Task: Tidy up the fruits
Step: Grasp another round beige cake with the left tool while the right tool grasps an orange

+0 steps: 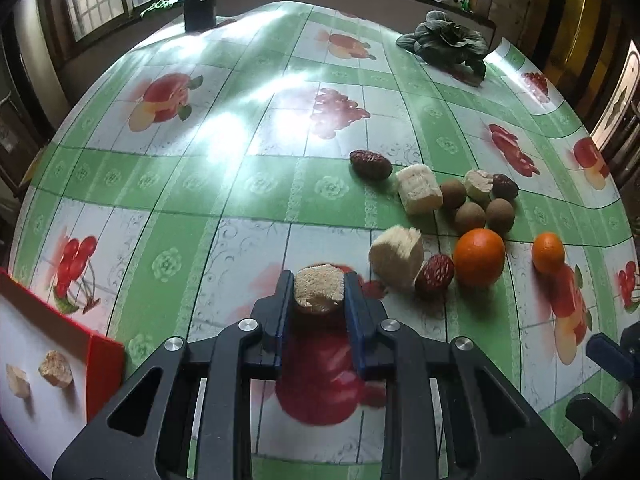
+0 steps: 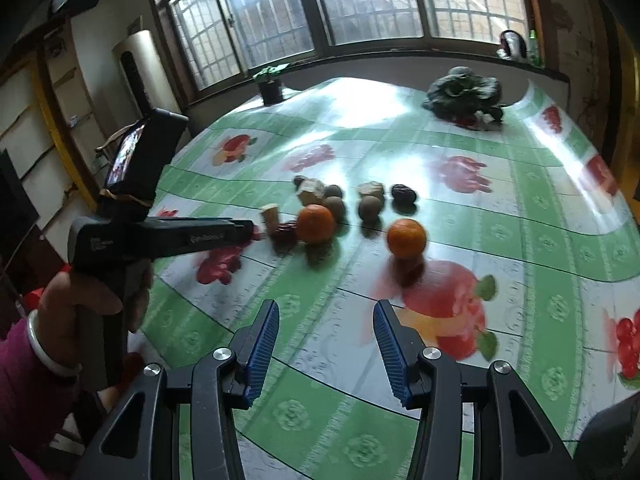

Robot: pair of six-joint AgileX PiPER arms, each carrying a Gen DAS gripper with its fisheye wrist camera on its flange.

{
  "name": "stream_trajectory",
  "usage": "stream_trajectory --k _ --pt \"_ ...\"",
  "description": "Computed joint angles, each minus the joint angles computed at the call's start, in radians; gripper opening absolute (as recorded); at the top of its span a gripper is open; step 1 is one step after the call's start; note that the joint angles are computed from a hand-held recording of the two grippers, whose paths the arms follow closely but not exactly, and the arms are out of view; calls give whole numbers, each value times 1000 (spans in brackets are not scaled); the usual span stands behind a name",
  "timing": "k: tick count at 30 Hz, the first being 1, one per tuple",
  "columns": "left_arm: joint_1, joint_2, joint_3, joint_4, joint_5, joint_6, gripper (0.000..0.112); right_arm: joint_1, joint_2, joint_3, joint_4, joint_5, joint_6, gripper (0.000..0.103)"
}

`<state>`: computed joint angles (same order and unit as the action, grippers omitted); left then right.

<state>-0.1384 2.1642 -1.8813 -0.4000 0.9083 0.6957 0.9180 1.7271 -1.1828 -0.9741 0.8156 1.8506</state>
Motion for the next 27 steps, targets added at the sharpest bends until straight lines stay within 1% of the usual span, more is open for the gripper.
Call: stream_trajectory --k 3,6,8,9,12,15,18,19,20,21,22,24,27 --pt "30 -31 35 -34 17 29 24 -34 15 -28 13 -58 -53 48" --pt "59 -59 60 -55 40 49 24 -88 61 -99 74 -79 -174 48" --pt "75 -73 68 -61 58 60 24 -134 86 -128 104 -135 -242 48" --pt "80 -77 71 -64 61 63 24 -159 110 -160 140 -144 -301 48" --pt "97 -104 98 -91 65 98 24 -200 168 -241 203 -112 -406 48" --pt "102 -113 109 -102 65 117 24 -245 184 -256 228 -149 -409 48" --pt "103 -102 95 -102 88 113 24 -288 220 -298 301 -171 -473 48" --pt "103 -102 97 -102 89 114 24 -299 234 -311 324 -178 -499 45" --pt "103 -105 104 -101 85 116 24 -304 246 -325 344 -168 -520 33" --pt "104 -108 110 -102 83 117 24 -306 257 -335 356 -160 -529 33" --pt "107 -110 115 -105 86 119 24 -302 249 -321 329 -165 -498 33" --pt "112 -113 118 -110 90 124 24 -287 233 -306 296 -146 -457 33" --pt "118 -134 149 -114 69 136 24 -252 187 -257 231 -117 -359 33"
